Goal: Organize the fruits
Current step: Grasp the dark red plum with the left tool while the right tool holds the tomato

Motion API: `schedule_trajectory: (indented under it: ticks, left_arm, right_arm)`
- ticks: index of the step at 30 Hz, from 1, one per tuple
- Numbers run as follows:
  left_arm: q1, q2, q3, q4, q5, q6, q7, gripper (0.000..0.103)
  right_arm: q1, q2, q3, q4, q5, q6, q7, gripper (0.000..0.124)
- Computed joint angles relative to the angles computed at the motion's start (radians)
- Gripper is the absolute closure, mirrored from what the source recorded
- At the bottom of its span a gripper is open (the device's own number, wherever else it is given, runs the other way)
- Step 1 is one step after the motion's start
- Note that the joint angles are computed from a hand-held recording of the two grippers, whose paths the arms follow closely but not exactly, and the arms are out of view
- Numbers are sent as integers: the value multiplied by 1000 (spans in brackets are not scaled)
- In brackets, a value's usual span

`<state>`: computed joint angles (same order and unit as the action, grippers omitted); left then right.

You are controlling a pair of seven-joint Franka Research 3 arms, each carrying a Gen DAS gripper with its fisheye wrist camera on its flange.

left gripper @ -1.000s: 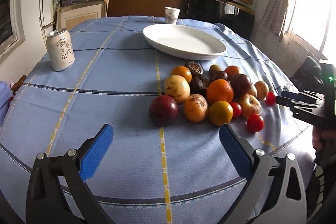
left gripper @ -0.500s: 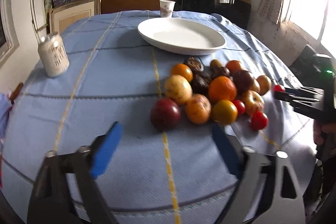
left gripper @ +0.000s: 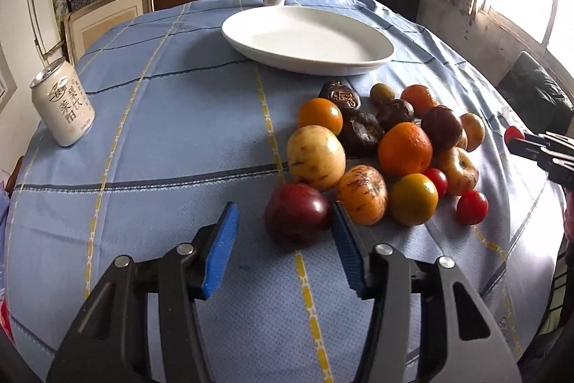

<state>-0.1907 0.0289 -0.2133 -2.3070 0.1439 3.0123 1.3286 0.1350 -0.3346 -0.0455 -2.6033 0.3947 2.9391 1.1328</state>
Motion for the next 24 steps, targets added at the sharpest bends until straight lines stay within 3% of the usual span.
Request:
schedule_trajectory:
  ticks: [4,7,14,17,21,24]
  left_arm:
    - [11,16,-39,14,-194,-10,202,64]
    - [5,19,-37,14,-201,-6,223,65]
    - [13,3,-54,27,-461,-47,426,66]
    - [10,-1,-38,74,-526,-74,490,66]
    - [10,63,-20,228,-457,-89,442,66]
    - [7,177,-14,408,-315,-130,338,66]
  right_arm:
    - [37,19,-32,32,51,-16,-38,94]
    - [46,38,-35,57,86,-14,-54,94]
    - [66,96,-45,139,175,-46,-106,94]
    - [99,154,-70,234,298,-85,-202,94]
    - [93,277,-48,400,432,-113,-310,94]
    - [60,400,-11,545,419,-142,-299,94]
